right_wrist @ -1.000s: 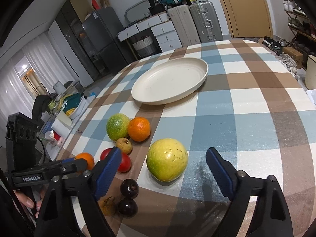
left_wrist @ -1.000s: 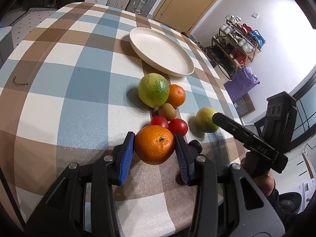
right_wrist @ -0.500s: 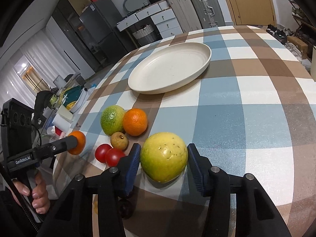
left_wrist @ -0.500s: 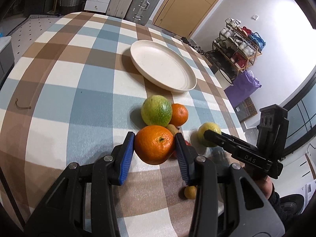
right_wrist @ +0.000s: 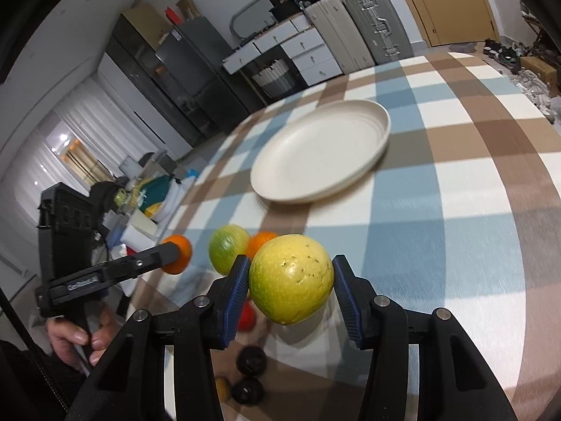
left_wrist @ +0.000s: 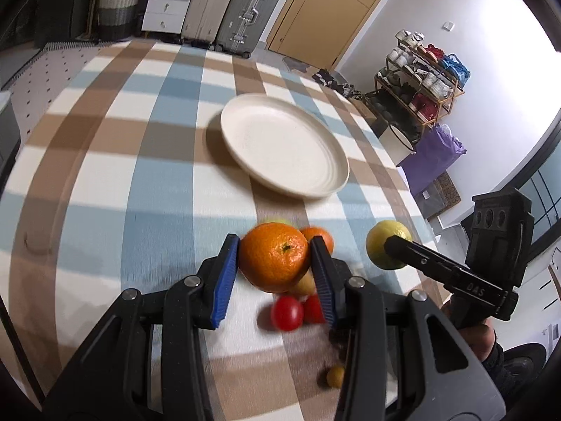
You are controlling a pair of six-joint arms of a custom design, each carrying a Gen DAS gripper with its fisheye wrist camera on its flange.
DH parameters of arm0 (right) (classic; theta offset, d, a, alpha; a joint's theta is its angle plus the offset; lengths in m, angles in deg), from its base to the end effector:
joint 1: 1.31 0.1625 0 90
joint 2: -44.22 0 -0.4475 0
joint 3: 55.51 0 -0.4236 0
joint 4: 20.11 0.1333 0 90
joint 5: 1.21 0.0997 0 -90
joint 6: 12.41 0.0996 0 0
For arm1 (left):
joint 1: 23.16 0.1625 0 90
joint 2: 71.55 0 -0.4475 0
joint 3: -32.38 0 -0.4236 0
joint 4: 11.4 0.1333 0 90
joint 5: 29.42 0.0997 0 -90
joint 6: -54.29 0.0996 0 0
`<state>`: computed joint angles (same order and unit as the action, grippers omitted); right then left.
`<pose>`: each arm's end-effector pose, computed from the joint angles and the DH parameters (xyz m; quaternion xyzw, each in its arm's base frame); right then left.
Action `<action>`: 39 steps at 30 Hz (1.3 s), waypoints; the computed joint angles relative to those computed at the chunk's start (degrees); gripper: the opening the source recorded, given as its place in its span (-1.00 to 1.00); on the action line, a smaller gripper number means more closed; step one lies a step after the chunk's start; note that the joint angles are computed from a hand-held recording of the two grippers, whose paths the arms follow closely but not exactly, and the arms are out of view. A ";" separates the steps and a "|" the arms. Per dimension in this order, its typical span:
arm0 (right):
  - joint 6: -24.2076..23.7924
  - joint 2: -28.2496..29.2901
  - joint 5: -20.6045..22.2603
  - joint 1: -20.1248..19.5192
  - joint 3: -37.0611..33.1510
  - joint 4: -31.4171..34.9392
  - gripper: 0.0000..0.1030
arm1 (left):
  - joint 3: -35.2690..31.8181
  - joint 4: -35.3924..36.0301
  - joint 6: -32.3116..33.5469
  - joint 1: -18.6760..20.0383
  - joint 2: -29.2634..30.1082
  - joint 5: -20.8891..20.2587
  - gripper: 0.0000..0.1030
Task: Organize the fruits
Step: 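Carry the orange with the left tool while the right tool carries the citrus to the plate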
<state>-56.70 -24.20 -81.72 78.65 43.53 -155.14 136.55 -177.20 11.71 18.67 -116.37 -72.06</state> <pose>0.0341 -0.6663 0.2925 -0.3010 0.9418 -0.1487 0.0160 -0.3451 -0.5861 0.0770 -0.0132 0.9081 -0.3749 0.1860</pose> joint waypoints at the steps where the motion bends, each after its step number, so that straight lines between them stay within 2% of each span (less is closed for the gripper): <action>1: 0.28 0.33 0.89 0.11 -0.76 0.77 -0.05 | -0.74 -0.06 0.84 0.37 0.08 -0.18 -0.26; 11: 0.71 3.40 5.14 2.36 -6.69 2.77 -0.05 | -10.40 2.44 8.67 3.27 2.47 -2.75 -0.26; 18: 0.55 7.09 4.45 4.22 -12.02 3.46 -0.05 | -18.76 6.89 12.94 5.89 5.49 -6.03 -0.26; 23: 0.91 10.59 3.83 5.03 -16.51 4.11 -0.05 | -25.14 9.43 15.75 7.75 7.99 -6.24 -0.26; 25: 1.11 12.18 3.58 5.38 -18.46 4.16 -0.05 | -27.91 10.36 16.75 8.85 9.00 -7.50 -0.26; 33: 1.55 18.85 1.83 6.52 -26.58 4.90 -0.05 | -40.42 17.74 18.83 13.28 14.74 -9.40 -0.26; 39: 1.89 23.87 -0.21 6.76 -32.58 6.63 -0.05 | -46.80 22.05 18.63 15.97 18.43 -11.49 -0.26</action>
<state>-54.81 -0.33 -81.93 85.41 10.96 -148.51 89.75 -155.14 30.34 34.65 -97.94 -83.54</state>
